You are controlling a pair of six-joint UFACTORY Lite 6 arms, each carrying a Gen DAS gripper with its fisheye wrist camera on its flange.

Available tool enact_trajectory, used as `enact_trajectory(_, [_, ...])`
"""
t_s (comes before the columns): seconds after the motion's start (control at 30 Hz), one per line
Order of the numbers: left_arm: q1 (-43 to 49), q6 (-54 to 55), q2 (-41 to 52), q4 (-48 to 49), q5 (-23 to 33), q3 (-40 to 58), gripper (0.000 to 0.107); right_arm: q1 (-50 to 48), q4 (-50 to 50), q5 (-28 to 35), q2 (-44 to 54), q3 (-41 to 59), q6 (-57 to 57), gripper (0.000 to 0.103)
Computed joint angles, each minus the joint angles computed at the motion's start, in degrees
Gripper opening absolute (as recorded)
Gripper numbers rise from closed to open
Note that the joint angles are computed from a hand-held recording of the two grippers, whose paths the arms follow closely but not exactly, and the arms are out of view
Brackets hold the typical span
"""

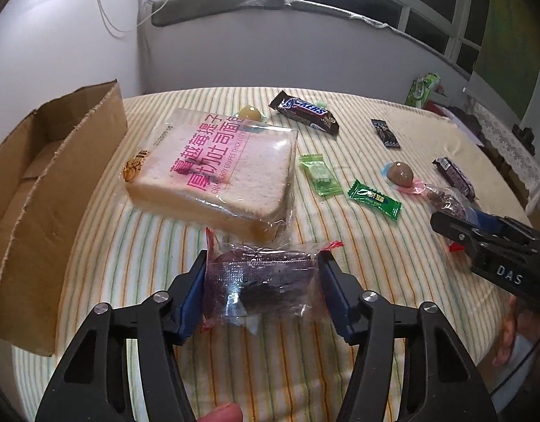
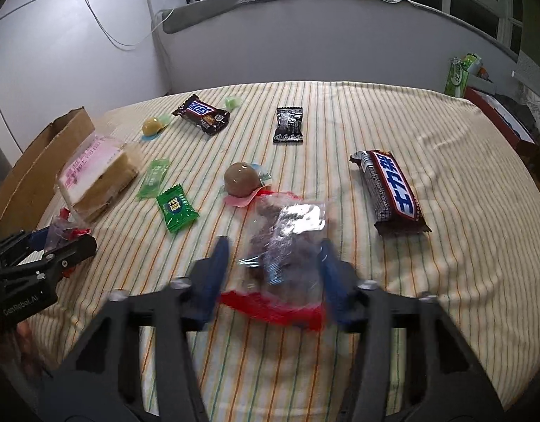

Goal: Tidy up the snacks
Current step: 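Reach down and grasp the clear bag of dark candy with both tools, then carry the held candy bag with both tools over the cardboard box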

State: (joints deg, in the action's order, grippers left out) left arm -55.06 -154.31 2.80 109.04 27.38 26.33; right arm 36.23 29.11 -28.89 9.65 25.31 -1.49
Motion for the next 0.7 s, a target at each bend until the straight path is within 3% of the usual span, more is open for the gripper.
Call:
enact_trajectory(0.2, [-0.23, -0.74, -2.31, 0.29, -0.4, -1.05, 0.054, 0.0, -1.18, -0.71, -1.18, -1.44, 0.95, 0.043])
enact_trajectory(0.37, [-2.66, 7.6, -5.65, -8.59, 1.69, -1.1, 0.054, 1.11, 2.18, -1.09, -6.36, -4.22, -1.51, 0.04])
enact_trajectory(0.53, [-5.55, 19.42, -12.06, -19.41, 6.13, -0.51, 0.054, 3.63, 12.14, 0.35, -13.78, -5.96, -10.69, 0.04])
enact_trajectory(0.7, [-7.67, 27.71, -18.12, -25.43, 10.46, -0.05, 0.054, 8.43, 29.06, 0.83, -20.89, -5.4, -26.7, 0.04])
